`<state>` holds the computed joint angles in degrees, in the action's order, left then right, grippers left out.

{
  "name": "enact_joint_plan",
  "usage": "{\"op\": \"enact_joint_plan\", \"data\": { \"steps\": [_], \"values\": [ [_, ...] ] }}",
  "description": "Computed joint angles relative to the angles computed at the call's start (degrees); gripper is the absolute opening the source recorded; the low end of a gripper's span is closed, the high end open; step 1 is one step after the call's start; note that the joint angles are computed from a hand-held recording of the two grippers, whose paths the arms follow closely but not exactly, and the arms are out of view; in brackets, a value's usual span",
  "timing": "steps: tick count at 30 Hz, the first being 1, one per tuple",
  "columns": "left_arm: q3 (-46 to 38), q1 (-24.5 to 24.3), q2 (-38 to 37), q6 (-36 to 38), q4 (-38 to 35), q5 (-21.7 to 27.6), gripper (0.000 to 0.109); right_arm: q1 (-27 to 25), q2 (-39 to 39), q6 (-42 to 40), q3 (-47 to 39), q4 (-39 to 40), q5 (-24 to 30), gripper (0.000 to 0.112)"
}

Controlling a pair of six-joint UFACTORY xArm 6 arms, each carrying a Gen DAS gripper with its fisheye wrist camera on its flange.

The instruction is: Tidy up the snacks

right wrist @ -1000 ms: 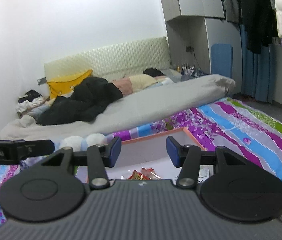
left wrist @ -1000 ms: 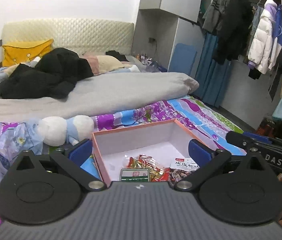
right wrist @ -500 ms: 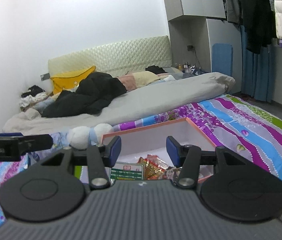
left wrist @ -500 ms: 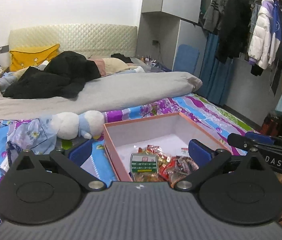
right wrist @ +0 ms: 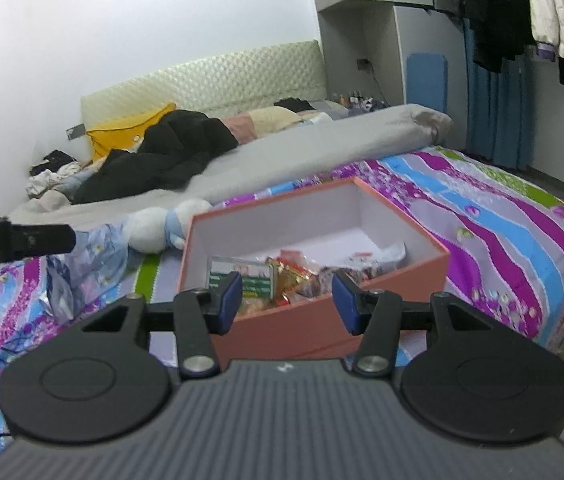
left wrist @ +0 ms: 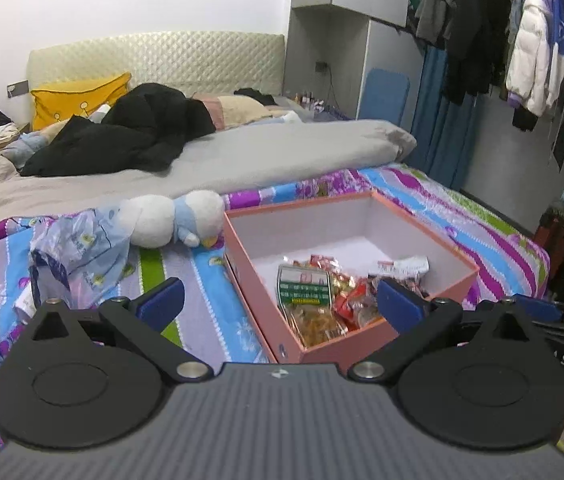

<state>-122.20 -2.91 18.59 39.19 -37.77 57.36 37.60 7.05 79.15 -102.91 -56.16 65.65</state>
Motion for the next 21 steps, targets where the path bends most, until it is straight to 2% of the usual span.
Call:
{"op": "enact_joint_plan", "data": {
  "steps": [9,21],
  "values": [
    [8.46,-1.01,-4.25,2.48,0.56,-1.60,0.103,0.14,-1.55,0.94,2.72,1.96,-0.23,0.053],
    [11.36,-0.69,-6.00,0.85,1.29,-3.29,0.103,0.66,-2.32,0.63,3.17,1.33,0.85,0.053]
  ]
}}
